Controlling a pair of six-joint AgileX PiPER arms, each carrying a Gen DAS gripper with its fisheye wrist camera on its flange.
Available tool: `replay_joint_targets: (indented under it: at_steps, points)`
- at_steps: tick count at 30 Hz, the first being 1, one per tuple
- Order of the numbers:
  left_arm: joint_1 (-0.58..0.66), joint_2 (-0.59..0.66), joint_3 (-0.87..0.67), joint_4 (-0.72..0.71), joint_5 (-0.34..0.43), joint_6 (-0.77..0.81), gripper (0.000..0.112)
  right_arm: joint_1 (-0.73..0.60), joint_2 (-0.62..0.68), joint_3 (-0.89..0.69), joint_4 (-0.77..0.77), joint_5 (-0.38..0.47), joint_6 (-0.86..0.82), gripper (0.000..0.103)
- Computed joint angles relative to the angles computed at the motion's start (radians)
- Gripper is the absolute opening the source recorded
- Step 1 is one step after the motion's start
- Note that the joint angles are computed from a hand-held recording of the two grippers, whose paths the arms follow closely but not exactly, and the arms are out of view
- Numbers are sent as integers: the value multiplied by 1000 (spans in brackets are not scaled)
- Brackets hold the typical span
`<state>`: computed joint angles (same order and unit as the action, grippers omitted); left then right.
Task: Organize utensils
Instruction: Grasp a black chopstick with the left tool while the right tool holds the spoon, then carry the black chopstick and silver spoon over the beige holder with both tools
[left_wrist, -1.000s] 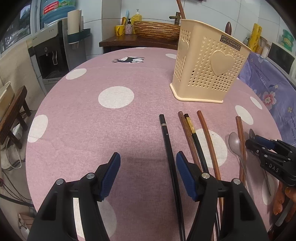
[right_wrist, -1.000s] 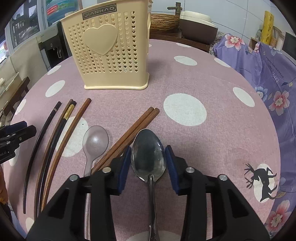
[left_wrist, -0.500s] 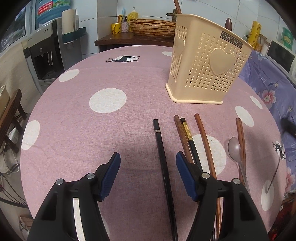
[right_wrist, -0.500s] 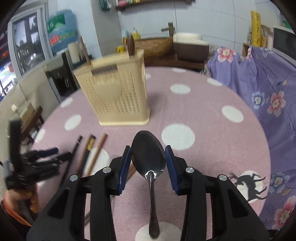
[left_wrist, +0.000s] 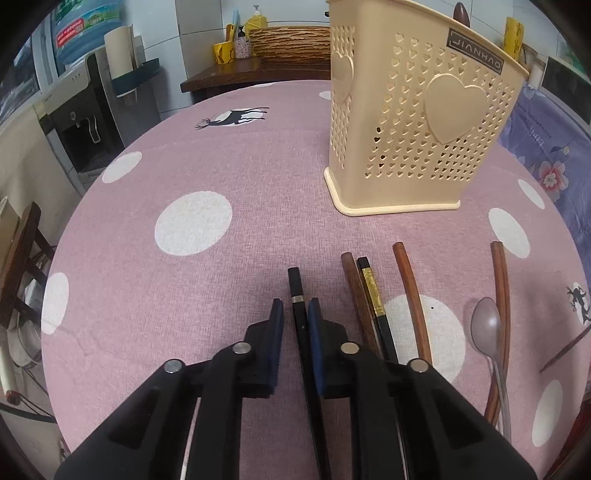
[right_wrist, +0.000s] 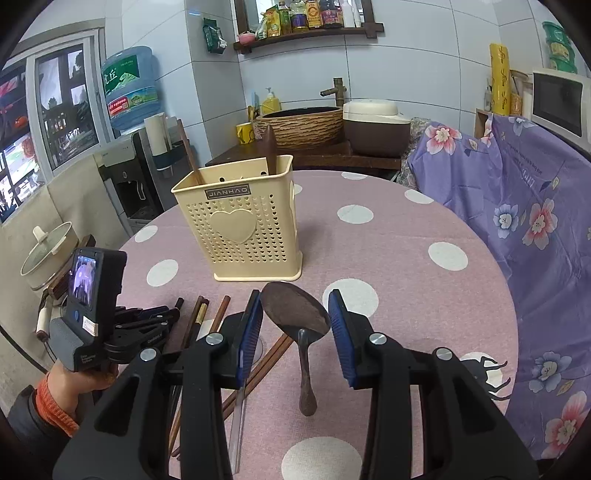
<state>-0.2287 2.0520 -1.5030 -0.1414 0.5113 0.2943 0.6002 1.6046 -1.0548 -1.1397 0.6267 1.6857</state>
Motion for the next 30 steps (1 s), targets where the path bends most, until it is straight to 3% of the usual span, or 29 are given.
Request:
replay_joint_targets:
  at_steps: [8, 14, 18, 25, 30]
  points:
    - [-21, -4, 14, 75, -31, -80, 9, 15, 7, 2, -25, 19, 24, 37]
    - [-16, -8, 22, 32, -39, -50, 9, 25, 8, 3, -35, 32, 41, 37]
    - [7, -43, 43, -90, -45, 54, 9, 25, 7, 4, -33, 32, 40, 37]
    - [102, -217, 117, -523, -32, 455, 9, 24, -3, 14, -39, 29, 55, 37]
    - [168, -333, 153, -707, 14, 620, 9, 28, -6, 18, -50, 26, 70, 37]
